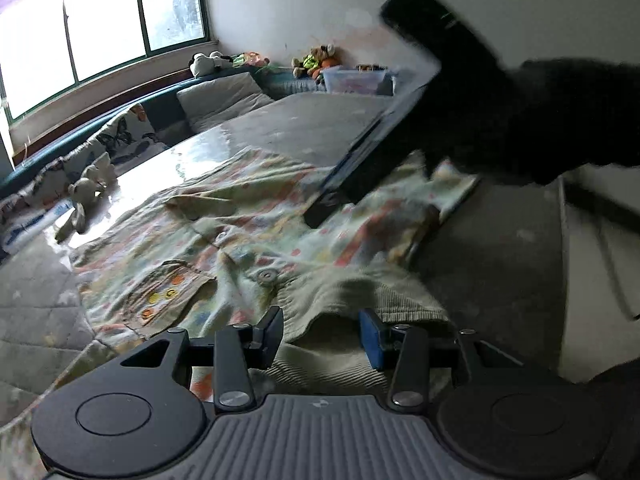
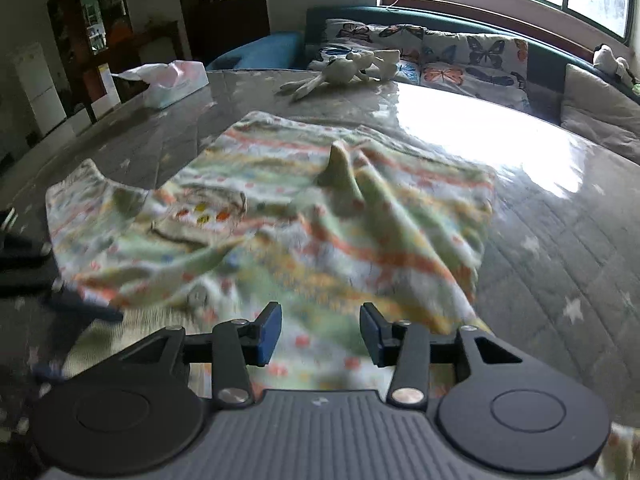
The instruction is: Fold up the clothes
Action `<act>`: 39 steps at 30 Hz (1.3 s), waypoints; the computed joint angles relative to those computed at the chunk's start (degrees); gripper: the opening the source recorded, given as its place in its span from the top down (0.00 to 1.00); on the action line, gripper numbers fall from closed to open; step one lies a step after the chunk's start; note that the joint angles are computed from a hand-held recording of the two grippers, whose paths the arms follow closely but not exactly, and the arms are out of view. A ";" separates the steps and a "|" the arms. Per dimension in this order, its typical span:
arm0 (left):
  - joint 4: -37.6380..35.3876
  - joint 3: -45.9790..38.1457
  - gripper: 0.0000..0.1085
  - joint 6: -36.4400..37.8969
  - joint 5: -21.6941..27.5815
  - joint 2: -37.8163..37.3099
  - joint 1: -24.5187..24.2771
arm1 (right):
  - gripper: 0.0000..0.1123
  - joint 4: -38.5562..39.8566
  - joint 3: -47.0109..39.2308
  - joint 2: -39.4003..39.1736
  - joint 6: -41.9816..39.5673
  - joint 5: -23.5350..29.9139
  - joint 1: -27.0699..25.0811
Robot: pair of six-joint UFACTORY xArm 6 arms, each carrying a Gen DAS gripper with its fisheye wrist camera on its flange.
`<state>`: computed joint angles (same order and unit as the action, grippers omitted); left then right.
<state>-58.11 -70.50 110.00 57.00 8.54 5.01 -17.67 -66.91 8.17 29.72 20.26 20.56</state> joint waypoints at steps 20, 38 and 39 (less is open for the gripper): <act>6.48 -2.08 0.90 -3.28 3.20 -0.05 0.66 | 0.57 -12.43 9.39 -7.12 15.85 -1.46 -1.55; 6.04 -3.05 0.81 -7.22 1.60 1.43 1.60 | 0.57 -11.49 6.67 -5.09 12.73 -3.71 -0.43; 6.88 -3.55 0.83 -8.08 2.54 1.82 1.66 | 0.57 -10.72 6.01 -4.57 11.46 -4.12 -0.03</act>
<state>-51.23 -74.05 101.93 59.54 10.35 6.68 -28.39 -60.90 3.60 41.18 16.14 20.52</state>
